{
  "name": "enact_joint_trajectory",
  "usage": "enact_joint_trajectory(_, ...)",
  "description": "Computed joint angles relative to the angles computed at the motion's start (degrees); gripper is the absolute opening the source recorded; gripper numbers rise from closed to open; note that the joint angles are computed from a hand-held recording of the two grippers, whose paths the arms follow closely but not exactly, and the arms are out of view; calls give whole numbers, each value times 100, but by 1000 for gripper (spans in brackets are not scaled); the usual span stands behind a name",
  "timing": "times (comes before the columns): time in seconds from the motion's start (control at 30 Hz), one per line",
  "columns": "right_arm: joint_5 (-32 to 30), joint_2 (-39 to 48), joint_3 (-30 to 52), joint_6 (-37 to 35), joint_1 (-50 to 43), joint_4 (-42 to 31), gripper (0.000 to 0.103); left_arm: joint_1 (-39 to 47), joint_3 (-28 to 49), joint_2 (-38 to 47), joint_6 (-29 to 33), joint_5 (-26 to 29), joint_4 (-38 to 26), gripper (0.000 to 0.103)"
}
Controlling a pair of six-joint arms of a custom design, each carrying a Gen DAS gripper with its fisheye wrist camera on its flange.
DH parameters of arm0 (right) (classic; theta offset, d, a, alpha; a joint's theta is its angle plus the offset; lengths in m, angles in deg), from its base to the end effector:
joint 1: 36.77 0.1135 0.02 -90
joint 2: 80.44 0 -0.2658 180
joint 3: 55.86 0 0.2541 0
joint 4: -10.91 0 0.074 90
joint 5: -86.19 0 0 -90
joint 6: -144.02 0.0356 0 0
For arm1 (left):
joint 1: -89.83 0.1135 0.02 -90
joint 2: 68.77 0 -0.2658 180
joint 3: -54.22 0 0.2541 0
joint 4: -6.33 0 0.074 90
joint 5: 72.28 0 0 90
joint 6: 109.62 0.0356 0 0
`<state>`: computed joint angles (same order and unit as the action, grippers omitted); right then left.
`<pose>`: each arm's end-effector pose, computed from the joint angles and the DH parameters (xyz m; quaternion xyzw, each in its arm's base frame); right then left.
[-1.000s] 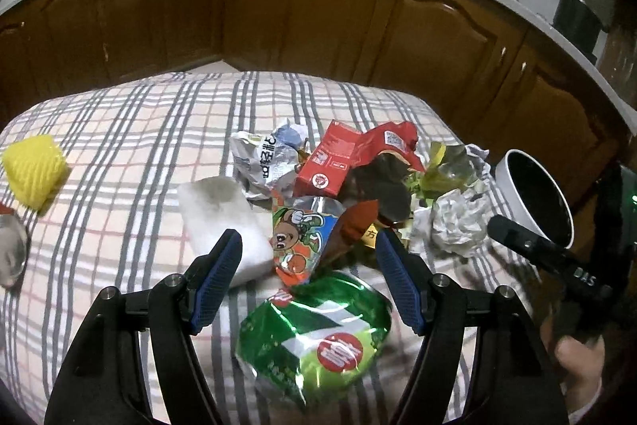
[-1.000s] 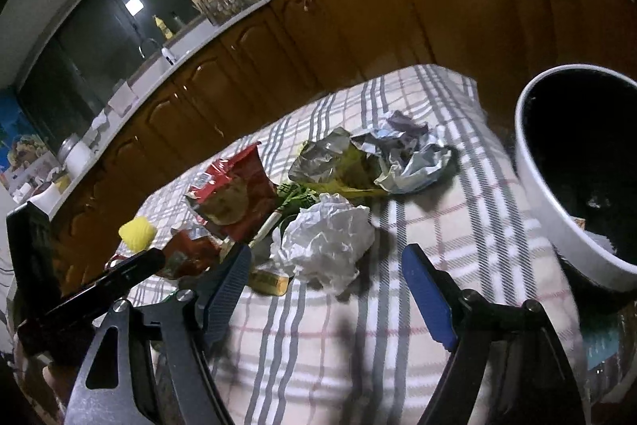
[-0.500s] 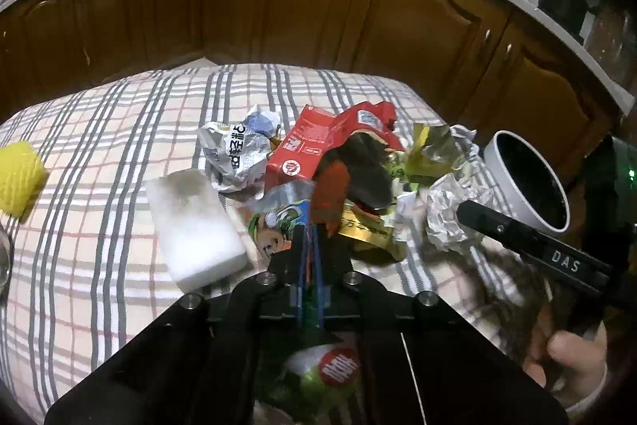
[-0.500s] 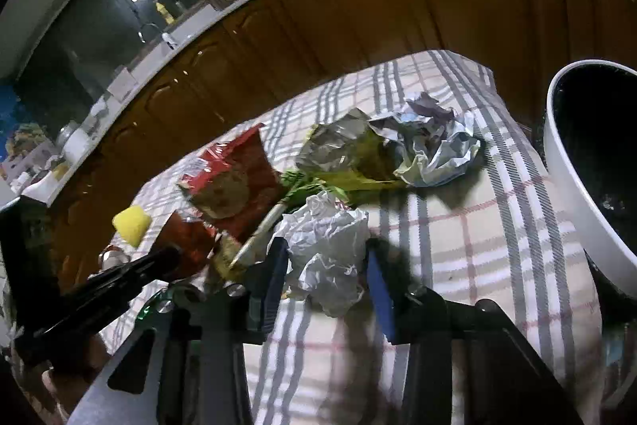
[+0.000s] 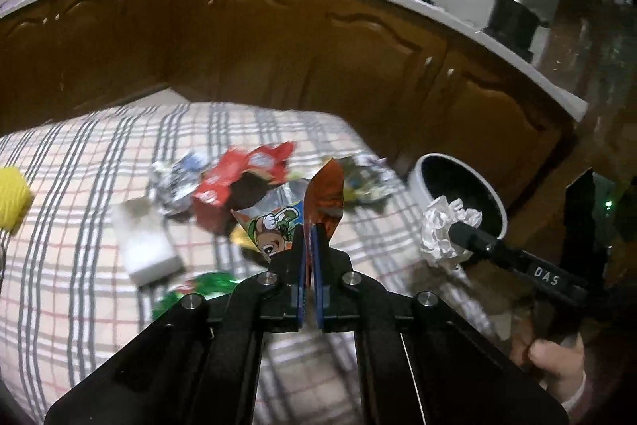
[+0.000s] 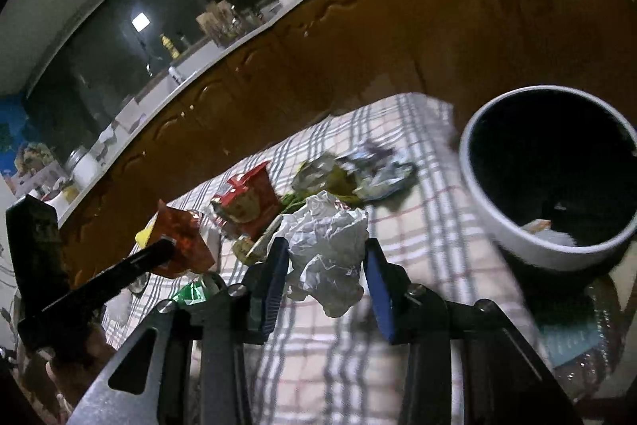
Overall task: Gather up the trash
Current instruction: 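Grasp the cartoon-printed snack wrapper with the left tool while the right tool grasps crumpled white paper, then carry the wrapper over the bin and open the left tool while the right tool drops the paper in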
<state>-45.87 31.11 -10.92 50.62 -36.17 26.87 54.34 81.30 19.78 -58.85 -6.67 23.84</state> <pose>0.2819 0.0268 0.0498 -0.1514 0.8741 0.3301 0.3224 0.1805 -0.1107 0.0821 -0.1119 0.8964 -0.0774 0.4218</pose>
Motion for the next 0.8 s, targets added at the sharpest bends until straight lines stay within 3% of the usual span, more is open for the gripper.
enact_joint_trajectory(0.37,-277,-142,126,-559,-1217,-559,40,-668,1284,1240,-2,182,-99,2)
enact_joint_trajectory(0.8,-189,265,746,-753,-1921,-764,40,-724,2827,2332,250,794,-545,2)
